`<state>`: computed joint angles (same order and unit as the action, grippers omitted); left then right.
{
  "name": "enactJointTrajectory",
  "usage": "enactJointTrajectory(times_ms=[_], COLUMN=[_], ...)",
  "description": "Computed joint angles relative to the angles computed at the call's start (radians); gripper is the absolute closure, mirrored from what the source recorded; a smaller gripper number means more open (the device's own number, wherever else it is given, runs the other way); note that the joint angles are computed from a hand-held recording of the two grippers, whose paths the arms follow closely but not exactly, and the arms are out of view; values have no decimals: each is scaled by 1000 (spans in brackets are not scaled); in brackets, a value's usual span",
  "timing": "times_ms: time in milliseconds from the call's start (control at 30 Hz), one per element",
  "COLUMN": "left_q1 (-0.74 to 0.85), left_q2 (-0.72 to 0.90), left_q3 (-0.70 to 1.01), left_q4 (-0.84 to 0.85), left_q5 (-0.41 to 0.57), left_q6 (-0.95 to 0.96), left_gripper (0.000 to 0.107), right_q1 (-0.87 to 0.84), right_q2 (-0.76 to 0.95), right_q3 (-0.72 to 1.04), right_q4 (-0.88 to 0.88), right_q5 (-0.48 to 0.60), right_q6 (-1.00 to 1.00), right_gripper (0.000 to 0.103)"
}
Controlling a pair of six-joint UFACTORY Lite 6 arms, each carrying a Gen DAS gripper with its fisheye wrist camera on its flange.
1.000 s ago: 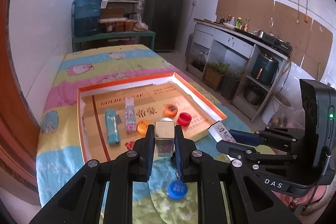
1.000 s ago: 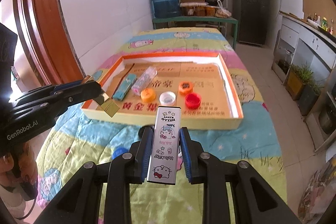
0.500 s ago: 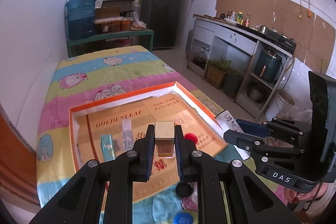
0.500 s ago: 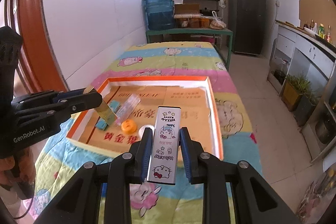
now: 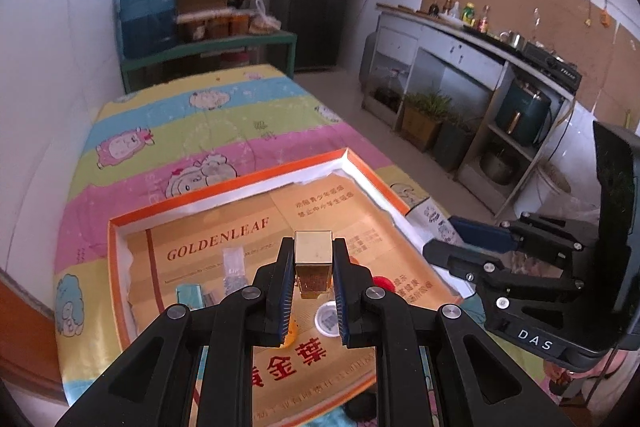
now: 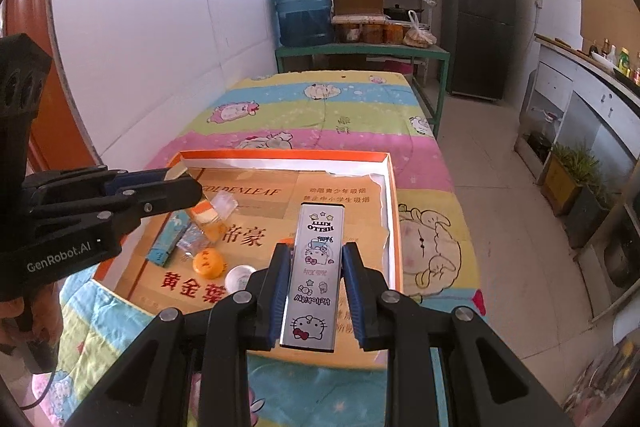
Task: Organize rigid objects
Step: 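Lower the Hello Kitty box and lipstick onto the insert and open both tools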
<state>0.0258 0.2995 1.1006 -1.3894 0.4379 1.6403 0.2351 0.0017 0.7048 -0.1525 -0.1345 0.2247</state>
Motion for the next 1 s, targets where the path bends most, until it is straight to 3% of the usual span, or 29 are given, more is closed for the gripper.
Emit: enactJointTrajectory(times_ms=[233,633,833,1000], left_q1=[-29,-133,-156,-153], left_q2=[130,369,474,543], left_q3=[143,485,631,695], left_q4=[255,896,982,962], left_q5=[-17,41,78,80], left_q6=[-263,-890,-992,-998], left_gripper=[89,89,89,89], right_q1=[-34,-55,-80,-90], right_q2=[81,165,208,237], right_q3=[59,120,148,169], right_q4=[-165,-387,-535,-547], right_q5=[-9,-24,-35,-49], right_q6=[137,335,476,486], right_gripper=[76,76,76,76])
